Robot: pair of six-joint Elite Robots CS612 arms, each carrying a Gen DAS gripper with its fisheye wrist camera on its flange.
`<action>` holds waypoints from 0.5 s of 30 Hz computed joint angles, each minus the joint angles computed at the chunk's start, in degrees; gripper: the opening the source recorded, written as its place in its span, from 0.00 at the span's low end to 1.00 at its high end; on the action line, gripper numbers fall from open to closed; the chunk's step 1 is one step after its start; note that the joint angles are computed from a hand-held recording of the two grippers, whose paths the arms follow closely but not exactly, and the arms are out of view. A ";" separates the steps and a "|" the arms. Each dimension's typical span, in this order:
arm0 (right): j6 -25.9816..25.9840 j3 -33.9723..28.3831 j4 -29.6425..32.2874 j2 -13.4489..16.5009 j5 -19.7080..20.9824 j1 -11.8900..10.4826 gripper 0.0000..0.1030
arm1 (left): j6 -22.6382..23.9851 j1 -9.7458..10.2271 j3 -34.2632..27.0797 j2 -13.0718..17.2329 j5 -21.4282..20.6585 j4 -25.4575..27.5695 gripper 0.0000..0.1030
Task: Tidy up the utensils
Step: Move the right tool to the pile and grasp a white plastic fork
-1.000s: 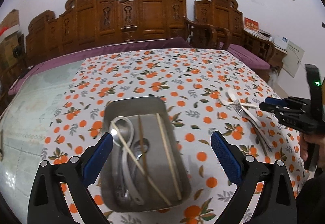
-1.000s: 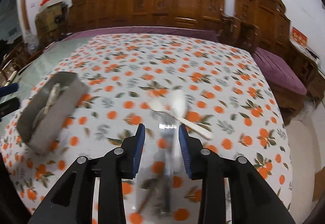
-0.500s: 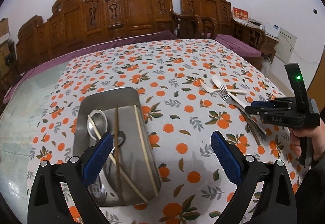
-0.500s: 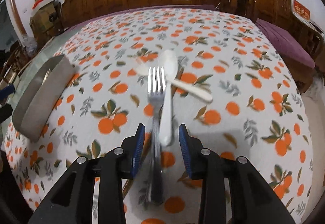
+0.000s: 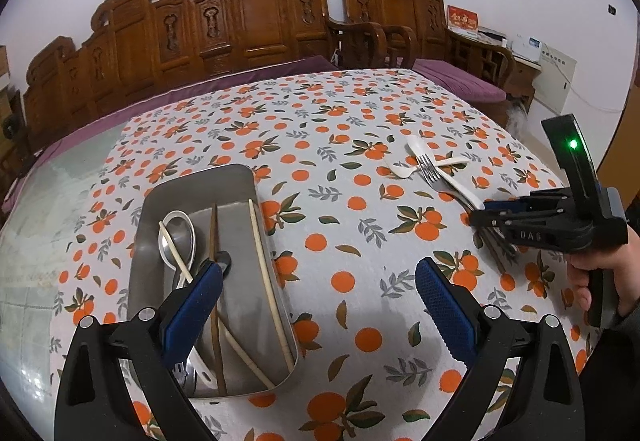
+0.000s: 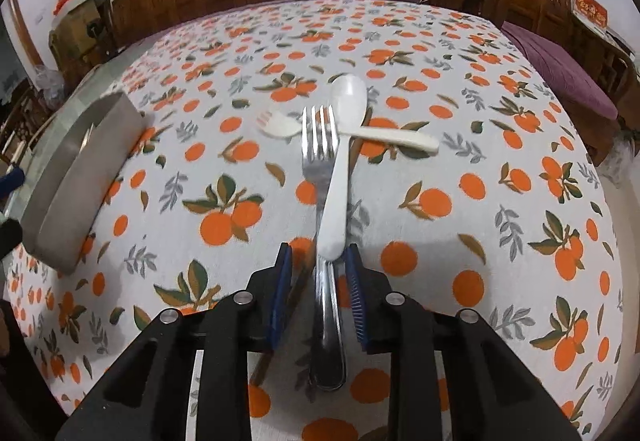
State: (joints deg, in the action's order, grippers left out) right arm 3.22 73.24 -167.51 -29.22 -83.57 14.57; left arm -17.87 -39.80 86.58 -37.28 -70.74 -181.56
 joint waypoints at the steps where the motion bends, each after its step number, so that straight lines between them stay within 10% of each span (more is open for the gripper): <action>1: 0.38 -0.18 -0.71 0.11 0.01 -0.09 0.29 | 0.01 0.03 -0.03 0.01 -0.01 -0.04 0.91; 15: -0.94 -6.88 -5.51 3.77 2.16 -2.08 0.29 | -0.30 -0.45 -0.79 0.81 0.63 0.55 0.91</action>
